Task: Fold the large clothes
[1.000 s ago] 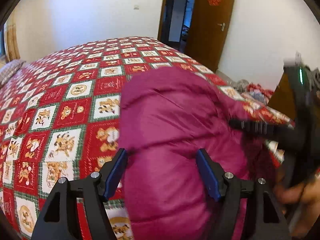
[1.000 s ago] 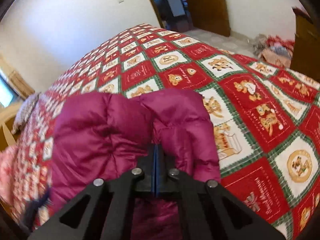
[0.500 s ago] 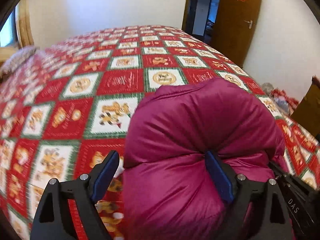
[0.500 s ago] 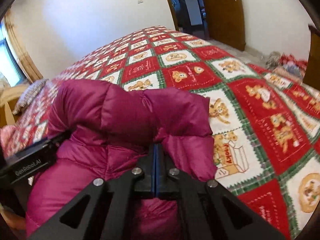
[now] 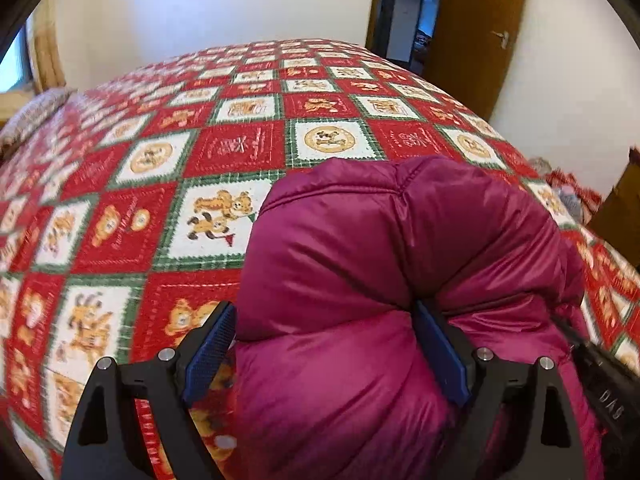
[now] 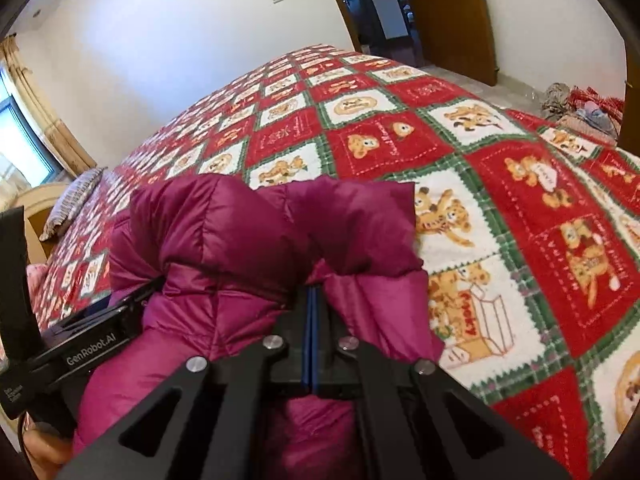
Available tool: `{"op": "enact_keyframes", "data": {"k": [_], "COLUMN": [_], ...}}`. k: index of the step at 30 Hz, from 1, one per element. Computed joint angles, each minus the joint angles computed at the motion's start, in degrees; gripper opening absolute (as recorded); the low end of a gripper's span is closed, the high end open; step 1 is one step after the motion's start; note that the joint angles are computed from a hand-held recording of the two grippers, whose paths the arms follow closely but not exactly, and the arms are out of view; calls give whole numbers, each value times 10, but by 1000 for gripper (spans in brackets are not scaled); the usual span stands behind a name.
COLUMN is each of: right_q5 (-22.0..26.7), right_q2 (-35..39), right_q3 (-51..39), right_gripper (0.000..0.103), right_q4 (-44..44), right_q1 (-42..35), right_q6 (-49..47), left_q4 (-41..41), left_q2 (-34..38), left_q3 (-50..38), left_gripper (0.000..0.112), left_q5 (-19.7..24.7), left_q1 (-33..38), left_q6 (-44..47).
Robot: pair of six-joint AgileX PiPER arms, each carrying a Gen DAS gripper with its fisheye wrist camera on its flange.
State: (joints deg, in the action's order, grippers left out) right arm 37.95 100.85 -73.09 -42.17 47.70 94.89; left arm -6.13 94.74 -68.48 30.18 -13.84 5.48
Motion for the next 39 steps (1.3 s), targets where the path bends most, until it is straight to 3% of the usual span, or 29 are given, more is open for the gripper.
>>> {"op": "enact_keyframes", "data": {"k": [3,4,6,11,16,21,23,26,29,32,33,34,35,36,39], "right_q5": [44,80,132,251,246,218,195,161,158,166,181,187,185,172,91], "right_q2": [-25,-38,-55,-102,-96,-64,-63,-73,-91,-143,-162,-173,-180,-186,-184], "right_q3": [4,2,-3,-7,-5,18,46,81,71,93,97,97,97,100,110], "right_gripper": [0,1,12,12,12,12,7,3,5,18,40,74,87,94,94], "right_q4": [7,1,-28,-126,-146,-90,-72,-73,-40,-66,-82,-88,-88,-90,-54], "right_q1": [25,46,79,232,299,285,271,263,253,253,252,245,233,212,132], "right_q6": [-15,-13,8,108,175,199,217,247,198,207,208,201,190,177,108], "left_q4": [46,48,45,23,-45,-34,-37,-75,-151,-267,-301,-323,-340,-353,-445], "left_q2": [-33,-42,-76,-171,-228,-237,-232,-225,-225,-226,-214,-195,-164,-132,-51], "left_q3": [12,13,24,80,132,167,170,169,154,137,123,105,77,51,12], "left_gripper": [90,90,90,90,90,90,90,90,90,90,90,90,90,90,90], "left_q5": [21,29,42,46,55,35,32,43,81,117,135,154,186,218,304], "left_q1": [-8,-7,-3,4,24,12,11,25,73,163,195,215,235,249,294], "left_q6": [-4,2,22,58,102,93,102,135,216,327,352,360,357,348,361]}}
